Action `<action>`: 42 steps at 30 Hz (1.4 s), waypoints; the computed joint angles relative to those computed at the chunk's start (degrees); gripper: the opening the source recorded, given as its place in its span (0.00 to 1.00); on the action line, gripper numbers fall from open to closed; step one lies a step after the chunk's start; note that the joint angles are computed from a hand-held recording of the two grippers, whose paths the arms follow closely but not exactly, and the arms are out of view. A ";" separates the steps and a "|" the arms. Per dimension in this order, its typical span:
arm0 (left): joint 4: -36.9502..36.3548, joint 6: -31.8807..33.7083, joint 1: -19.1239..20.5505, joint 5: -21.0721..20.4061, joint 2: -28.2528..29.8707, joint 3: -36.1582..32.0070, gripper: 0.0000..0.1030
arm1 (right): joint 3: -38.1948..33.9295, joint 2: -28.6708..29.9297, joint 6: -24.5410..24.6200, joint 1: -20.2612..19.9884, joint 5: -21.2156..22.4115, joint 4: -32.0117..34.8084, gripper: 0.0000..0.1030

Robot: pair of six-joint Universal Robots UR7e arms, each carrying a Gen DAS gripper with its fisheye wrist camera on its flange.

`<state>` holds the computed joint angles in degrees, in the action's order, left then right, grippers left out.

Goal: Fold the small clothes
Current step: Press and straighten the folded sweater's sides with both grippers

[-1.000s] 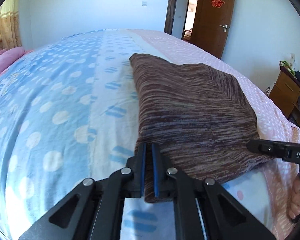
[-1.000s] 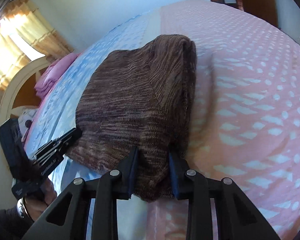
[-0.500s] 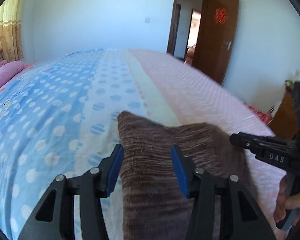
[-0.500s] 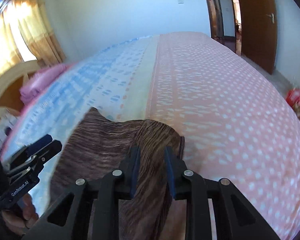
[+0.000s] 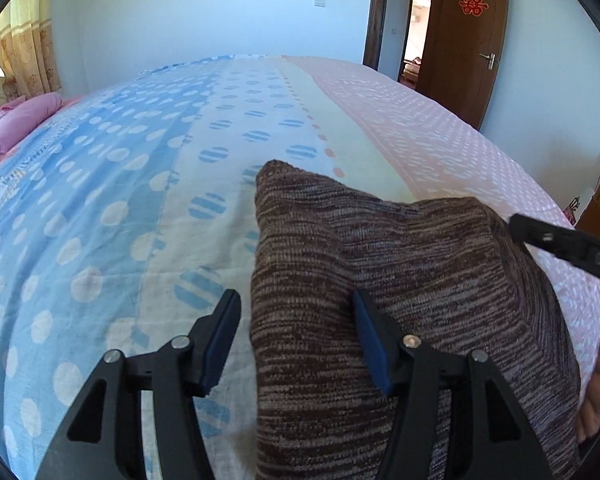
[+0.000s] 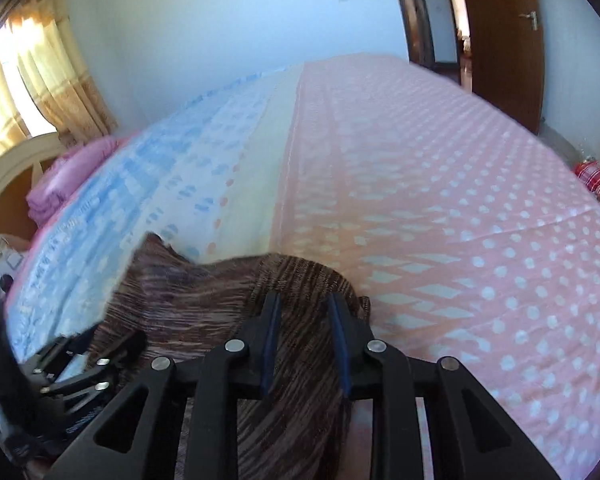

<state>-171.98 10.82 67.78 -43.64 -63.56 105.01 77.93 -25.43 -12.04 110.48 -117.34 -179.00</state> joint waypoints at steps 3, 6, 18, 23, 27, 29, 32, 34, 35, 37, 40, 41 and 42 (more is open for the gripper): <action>-0.46 0.39 -0.12 0.25 0.17 0.04 0.60 | 3.63 -1.05 -0.72 1.56 -2.90 -2.11 0.25; -0.35 0.23 -0.08 -0.08 0.06 0.13 0.60 | 5.16 -0.80 1.37 1.37 -4.78 1.07 0.25; -1.07 1.27 -0.44 1.30 0.51 0.23 0.62 | 14.77 -2.70 3.37 3.09 -8.29 -10.56 0.32; -1.63 1.47 -0.61 2.04 0.72 0.31 0.66 | 21.27 -5.26 6.97 2.98 -5.87 -20.14 0.32; 1.41 -1.93 0.36 -0.59 -0.67 0.15 0.75 | 22.48 -7.13 13.95 0.09 -1.15 -16.02 0.33; 4.91 -5.36 1.54 -3.85 -2.03 -0.26 0.79 | 23.64 -8.15 16.10 -1.03 2.13 -16.73 0.33; 5.81 -6.02 1.65 -4.56 -3.65 1.12 0.80 | 24.45 -8.80 17.11 -1.51 3.00 -17.32 0.33; 5.22 -4.85 0.72 -2.59 -4.62 3.11 0.84 | 25.24 -9.37 17.52 -1.76 3.58 -17.79 0.33; 4.89 -4.54 0.47 -2.22 -5.44 4.28 0.87 | 25.81 -9.80 17.32 -1.81 3.50 -18.13 0.33; 5.07 -5.71 0.73 -4.08 -7.91 6.47 0.89 | 26.70 -10.55 16.65 -1.76 3.12 -19.08 0.33; 7.01 -10.32 1.40 -8.02 -11.32 8.14 0.89 | 27.11 -10.86 16.09 -1.79 3.82 -20.66 0.35; 7.54 -11.26 1.46 -8.97 -11.95 8.34 0.89 | 27.32 -11.10 15.88 -1.89 4.40 -20.90 0.38; 7.87 -11.53 1.34 -9.67 -12.30 8.37 0.89 | 27.40 -11.13 15.79 -1.98 4.96 -21.11 0.46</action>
<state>-164.11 -0.71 69.13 -53.31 -75.86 113.37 105.33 -36.57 3.76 108.49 -112.38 -200.11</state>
